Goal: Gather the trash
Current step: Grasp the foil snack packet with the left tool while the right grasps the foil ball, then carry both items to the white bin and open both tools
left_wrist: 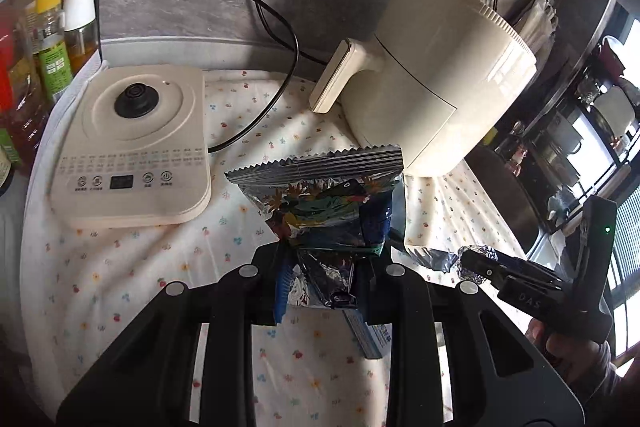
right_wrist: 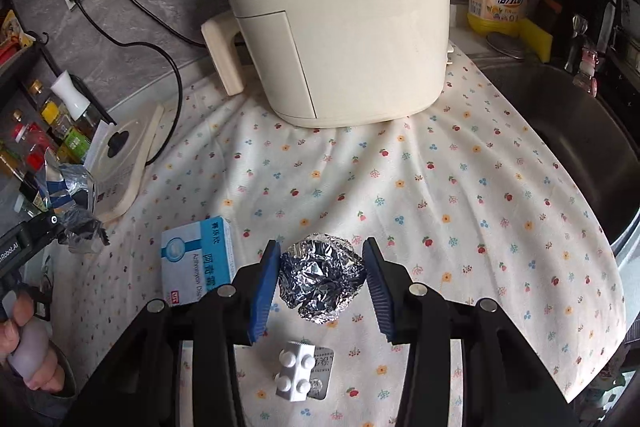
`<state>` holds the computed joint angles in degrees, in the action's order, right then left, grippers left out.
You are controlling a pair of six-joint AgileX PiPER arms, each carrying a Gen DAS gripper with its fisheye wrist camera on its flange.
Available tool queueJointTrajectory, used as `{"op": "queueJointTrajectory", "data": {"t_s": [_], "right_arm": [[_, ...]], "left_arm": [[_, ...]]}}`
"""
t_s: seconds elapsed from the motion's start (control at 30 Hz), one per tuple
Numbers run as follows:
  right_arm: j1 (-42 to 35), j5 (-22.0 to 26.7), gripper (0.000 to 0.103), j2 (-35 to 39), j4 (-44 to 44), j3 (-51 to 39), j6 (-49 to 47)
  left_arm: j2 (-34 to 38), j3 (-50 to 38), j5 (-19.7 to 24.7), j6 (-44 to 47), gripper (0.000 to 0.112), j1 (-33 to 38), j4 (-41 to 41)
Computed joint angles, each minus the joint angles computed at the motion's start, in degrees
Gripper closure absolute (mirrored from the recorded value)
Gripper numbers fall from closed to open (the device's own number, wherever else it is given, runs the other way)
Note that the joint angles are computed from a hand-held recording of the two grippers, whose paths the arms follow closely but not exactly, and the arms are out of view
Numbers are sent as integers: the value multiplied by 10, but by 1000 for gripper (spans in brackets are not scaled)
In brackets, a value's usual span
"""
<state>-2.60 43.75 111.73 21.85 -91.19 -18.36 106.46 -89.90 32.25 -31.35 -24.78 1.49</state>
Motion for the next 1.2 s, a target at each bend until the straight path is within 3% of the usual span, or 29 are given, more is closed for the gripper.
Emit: {"op": "queueJointTrajectory", "data": {"t_s": [0.27, 0.63, 0.93, 1.2], "right_arm": [[-51, -33, 61, -164, 97, 183, -146], [-216, 46, 61, -343, 157, 351, -331], [-414, 154, 61, -391, 195, 395, -487], [-619, 235, 61, -360, 198, 404, -638]], "left_arm": [[-103, 119, -14, -215, 86, -89, 183], [-149, 171, 41, -440, 86, -260, 334], [-115, 142, 90, -550, 86, -381, 393], [-37, 81, 102, -588, 86, -465, 393]]}}
